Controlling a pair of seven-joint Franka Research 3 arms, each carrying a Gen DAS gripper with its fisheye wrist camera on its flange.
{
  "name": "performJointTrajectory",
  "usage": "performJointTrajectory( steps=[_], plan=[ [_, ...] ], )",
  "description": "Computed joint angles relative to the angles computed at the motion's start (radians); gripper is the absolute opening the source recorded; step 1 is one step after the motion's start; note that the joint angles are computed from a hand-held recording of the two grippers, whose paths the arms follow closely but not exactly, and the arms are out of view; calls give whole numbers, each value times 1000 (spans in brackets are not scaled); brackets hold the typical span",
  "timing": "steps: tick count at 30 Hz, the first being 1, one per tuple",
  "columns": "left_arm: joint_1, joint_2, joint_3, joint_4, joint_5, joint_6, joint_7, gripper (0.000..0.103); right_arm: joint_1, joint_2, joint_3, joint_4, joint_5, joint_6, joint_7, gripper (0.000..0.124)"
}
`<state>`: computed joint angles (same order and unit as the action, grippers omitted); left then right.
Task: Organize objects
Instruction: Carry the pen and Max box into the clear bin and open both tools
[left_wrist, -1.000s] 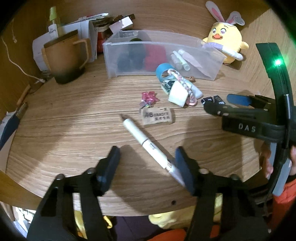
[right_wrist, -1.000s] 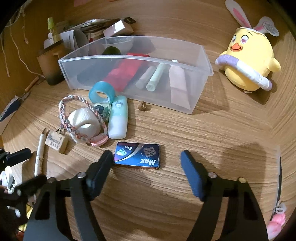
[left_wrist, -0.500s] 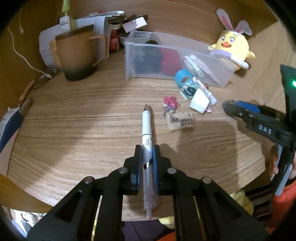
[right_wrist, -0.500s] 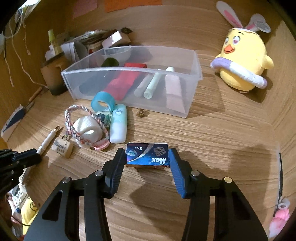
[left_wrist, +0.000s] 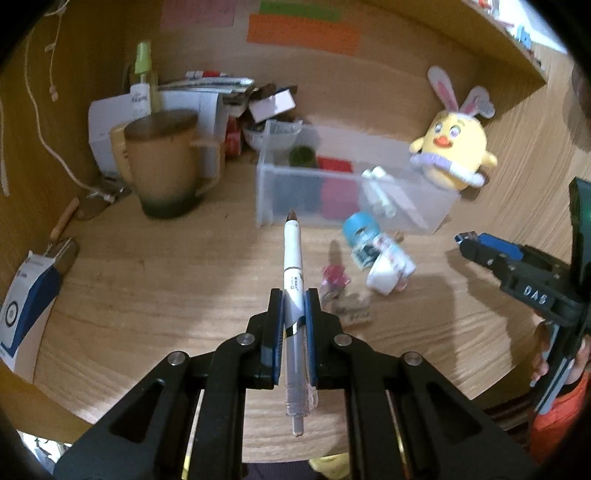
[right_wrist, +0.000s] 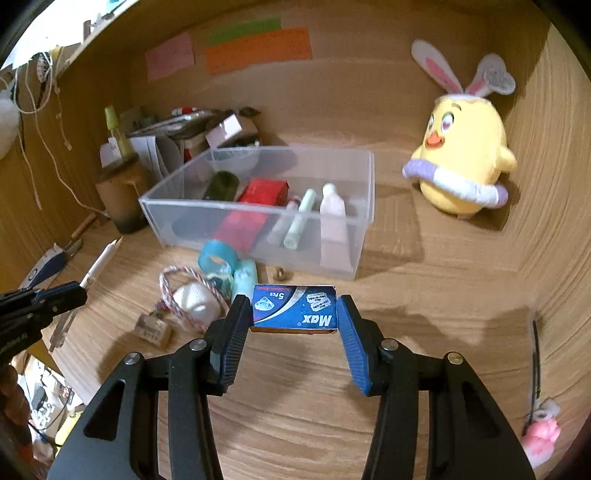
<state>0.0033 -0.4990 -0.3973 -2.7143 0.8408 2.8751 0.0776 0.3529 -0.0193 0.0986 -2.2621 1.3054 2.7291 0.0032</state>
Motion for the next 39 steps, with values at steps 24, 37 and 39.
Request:
performJointTrajectory(
  steps=[24, 37, 39],
  plan=[
    [112, 158, 14, 276, 340, 69, -115, 10, 1, 76, 23, 201, 14, -37, 73, 45],
    [-9, 399, 176, 434, 249, 80, 55, 10, -1, 211, 69, 340, -143, 20, 229, 45],
    [-29, 437, 196, 455, 180, 80, 134, 10, -2, 232, 77, 356, -182, 28, 259, 45]
  ],
)
